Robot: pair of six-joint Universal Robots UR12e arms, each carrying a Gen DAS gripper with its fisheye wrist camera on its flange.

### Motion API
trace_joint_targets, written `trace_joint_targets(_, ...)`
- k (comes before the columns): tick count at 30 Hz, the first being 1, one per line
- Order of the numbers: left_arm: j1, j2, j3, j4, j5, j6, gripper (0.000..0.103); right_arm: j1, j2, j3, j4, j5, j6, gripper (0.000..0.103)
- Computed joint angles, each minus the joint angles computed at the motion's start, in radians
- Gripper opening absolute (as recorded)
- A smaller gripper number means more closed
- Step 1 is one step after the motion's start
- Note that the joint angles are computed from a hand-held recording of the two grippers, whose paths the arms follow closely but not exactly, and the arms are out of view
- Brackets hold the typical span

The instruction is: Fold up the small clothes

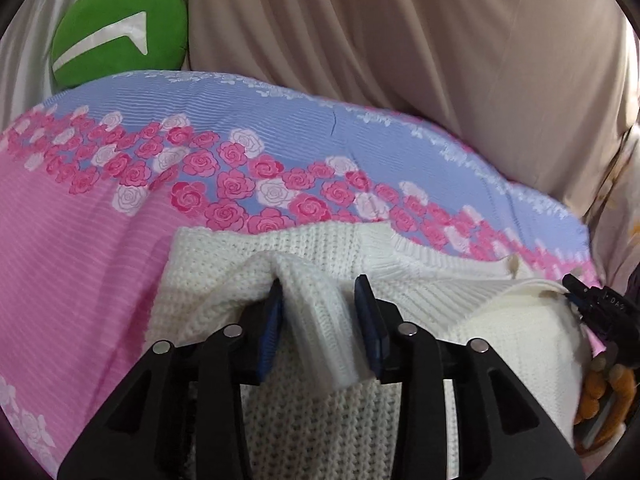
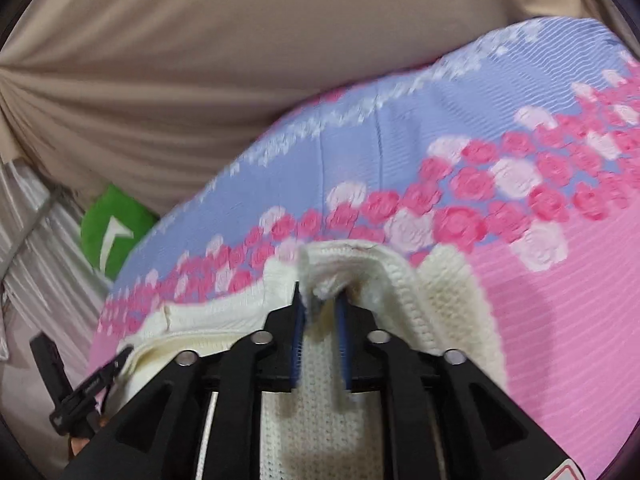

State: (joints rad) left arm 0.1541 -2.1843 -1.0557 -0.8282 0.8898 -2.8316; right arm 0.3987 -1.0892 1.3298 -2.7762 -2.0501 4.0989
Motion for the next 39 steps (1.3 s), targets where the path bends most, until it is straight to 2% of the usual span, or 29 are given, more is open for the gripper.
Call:
trace_joint_targets(2,0.013,0.024,-0.043,0.085,-0.006,-0.048,0.04,0.018,-0.014,0.037,-0.096,-0.088,0.023,0.052)
trace_joint_targets(4,0.024,0.06,-0.091,0.164,0.002,-0.075,0.044,0.042,-0.033,0.048,-0.085,-0.154,0.04,0.052)
trace_joint_targets(5,0.035,0.082,-0.121,0.201,-0.017,-0.083,0.044,0.05,-0.035,0.039,-0.069,-0.146,0.002,0.052)
trace_joint_targets(7,0.053,0.139,-0.193,0.234,-0.066,-0.056,0.045,0.081,-0.02,-0.002,-0.063,-0.072,-0.142,0.05)
trace_joint_targets(8,0.057,0.163,-0.223,0.218,-0.087,-0.018,0.045,0.092,-0.009,-0.021,-0.058,-0.02,-0.184,0.05)
trace_joint_targets(9,0.056,0.188,-0.251,0.182,-0.097,0.036,0.045,0.105,0.009,-0.047,-0.039,0.065,-0.228,0.05)
trace_joint_targets(12,0.034,0.227,-0.294,0.038,-0.045,0.198,0.045,0.131,0.064,-0.118,0.048,0.238,-0.302,0.05)
trace_joint_targets(15,0.02,0.223,-0.298,-0.031,0.039,0.238,0.045,0.137,0.079,-0.133,0.142,0.3,-0.306,0.05)
trace_joint_targets(17,0.036,0.223,-0.309,-0.016,0.032,0.224,0.045,0.137,0.062,-0.108,0.187,0.28,-0.276,0.041)
trace_joint_targets(19,0.052,0.231,-0.328,0.039,0.061,0.195,0.044,0.135,0.016,-0.038,0.189,0.24,-0.21,0.041)
trace_joint_targets(20,0.06,0.23,-0.331,0.053,0.082,0.181,0.044,0.133,-0.006,-0.001,0.177,0.225,-0.177,0.034)
trace_joint_targets(22,0.076,0.222,-0.323,0.025,0.101,0.177,0.042,0.127,-0.065,0.089,0.152,0.193,-0.089,0.028)
trace_joint_targets(23,0.089,0.218,-0.32,-0.003,0.082,0.183,0.037,0.129,-0.088,0.121,0.152,0.164,-0.052,0.026)
trace_joint_targets(24,0.101,0.22,-0.328,0.002,0.069,0.187,0.03,0.131,-0.112,0.148,0.166,0.126,-0.016,0.025)
trace_joint_targets(25,0.107,0.225,-0.334,0.006,0.07,0.193,0.027,0.133,-0.128,0.167,0.183,0.092,0.014,0.025)
trace_joint_targets(28,0.124,0.236,-0.335,-0.009,0.045,0.186,0.026,0.142,-0.172,0.21,0.235,0.001,0.1,0.026)
trace_joint_targets(29,0.129,0.238,-0.329,-0.017,0.025,0.182,0.027,0.142,-0.181,0.216,0.232,-0.008,0.108,0.03)
trace_joint_targets(31,0.132,0.234,-0.305,-0.013,-0.031,0.166,0.033,0.141,-0.178,0.186,0.261,-0.072,0.093,0.044)
trace_joint_targets(33,0.12,0.213,-0.258,0.017,-0.089,0.145,0.053,0.132,-0.153,0.132,0.244,-0.124,0.003,0.051)
trace_joint_targets(34,0.109,0.199,-0.232,0.033,-0.099,0.13,0.06,0.122,-0.138,0.108,0.211,-0.125,-0.041,0.053)
trace_joint_targets(35,0.096,0.186,-0.207,0.047,-0.104,0.119,0.07,0.109,-0.125,0.089,0.171,-0.11,-0.079,0.061)
trace_joint_targets(37,0.061,0.138,-0.129,0.043,-0.079,0.093,0.073,0.074,-0.091,0.038,0.123,-0.065,-0.128,0.066)
trace_joint_targets(39,0.025,0.078,-0.033,-0.017,-0.031,0.071,0.073,0.044,-0.064,-0.004,0.143,-0.022,-0.136,0.068)
